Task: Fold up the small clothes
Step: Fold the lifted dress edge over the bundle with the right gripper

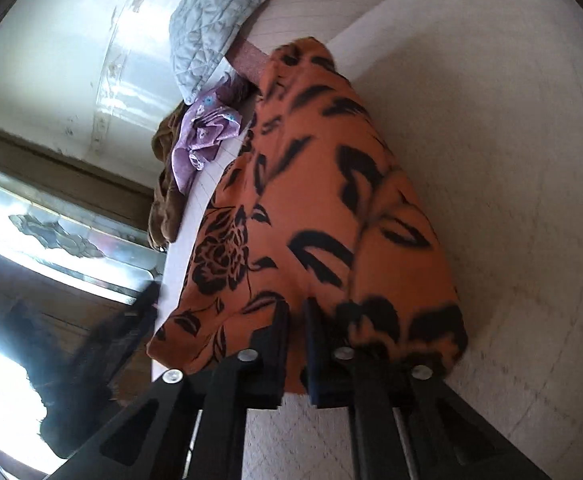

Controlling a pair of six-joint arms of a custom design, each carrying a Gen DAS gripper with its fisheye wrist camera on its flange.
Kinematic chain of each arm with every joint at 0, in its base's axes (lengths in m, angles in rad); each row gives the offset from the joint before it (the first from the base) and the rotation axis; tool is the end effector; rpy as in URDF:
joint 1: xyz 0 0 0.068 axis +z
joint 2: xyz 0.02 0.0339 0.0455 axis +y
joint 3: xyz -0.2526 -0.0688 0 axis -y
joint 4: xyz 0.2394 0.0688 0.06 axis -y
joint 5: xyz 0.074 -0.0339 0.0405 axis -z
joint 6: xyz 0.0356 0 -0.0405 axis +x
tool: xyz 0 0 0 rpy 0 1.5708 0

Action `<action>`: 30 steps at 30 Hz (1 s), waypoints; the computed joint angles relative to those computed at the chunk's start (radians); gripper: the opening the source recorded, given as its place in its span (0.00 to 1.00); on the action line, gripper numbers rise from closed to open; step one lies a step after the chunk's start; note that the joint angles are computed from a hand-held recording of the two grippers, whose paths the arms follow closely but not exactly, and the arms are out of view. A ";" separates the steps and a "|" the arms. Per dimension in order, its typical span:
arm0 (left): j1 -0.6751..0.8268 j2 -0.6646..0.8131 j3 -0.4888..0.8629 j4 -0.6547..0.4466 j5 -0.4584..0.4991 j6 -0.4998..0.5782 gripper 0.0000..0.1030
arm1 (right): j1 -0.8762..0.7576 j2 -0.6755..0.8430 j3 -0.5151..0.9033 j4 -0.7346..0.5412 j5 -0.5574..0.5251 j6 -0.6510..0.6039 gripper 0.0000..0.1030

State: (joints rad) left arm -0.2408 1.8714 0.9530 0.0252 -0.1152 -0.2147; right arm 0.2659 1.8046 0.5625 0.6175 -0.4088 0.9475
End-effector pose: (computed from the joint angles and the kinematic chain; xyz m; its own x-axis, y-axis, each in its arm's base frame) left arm 0.3471 -0.0810 0.1158 -0.7748 -0.0277 -0.6316 0.0019 0.9989 -0.0461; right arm 0.2849 0.0923 0.0896 -0.7778 0.5604 -0.2848 0.1358 0.5921 0.7943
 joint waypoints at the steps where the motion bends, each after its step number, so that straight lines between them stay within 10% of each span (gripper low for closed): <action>1: 0.009 0.027 0.020 -0.027 -0.002 -0.014 0.61 | 0.001 0.006 0.006 -0.005 -0.003 -0.017 0.05; 11: 0.016 0.094 0.074 -0.069 -0.075 -0.016 0.83 | -0.051 -0.109 0.361 -0.580 0.159 -0.288 0.11; 20: 0.022 0.182 0.182 -0.115 -0.075 -0.017 0.90 | -0.135 0.371 0.813 -0.728 0.107 -0.206 0.08; 30: 0.018 0.162 0.165 -0.120 -0.081 -0.021 0.90 | -0.033 0.302 0.928 -0.831 0.159 -0.380 0.11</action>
State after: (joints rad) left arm -0.2225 2.0336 1.1177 -0.0946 -0.1962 -0.2362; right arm 0.2324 2.1064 1.4903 -0.2135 -0.2501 0.5672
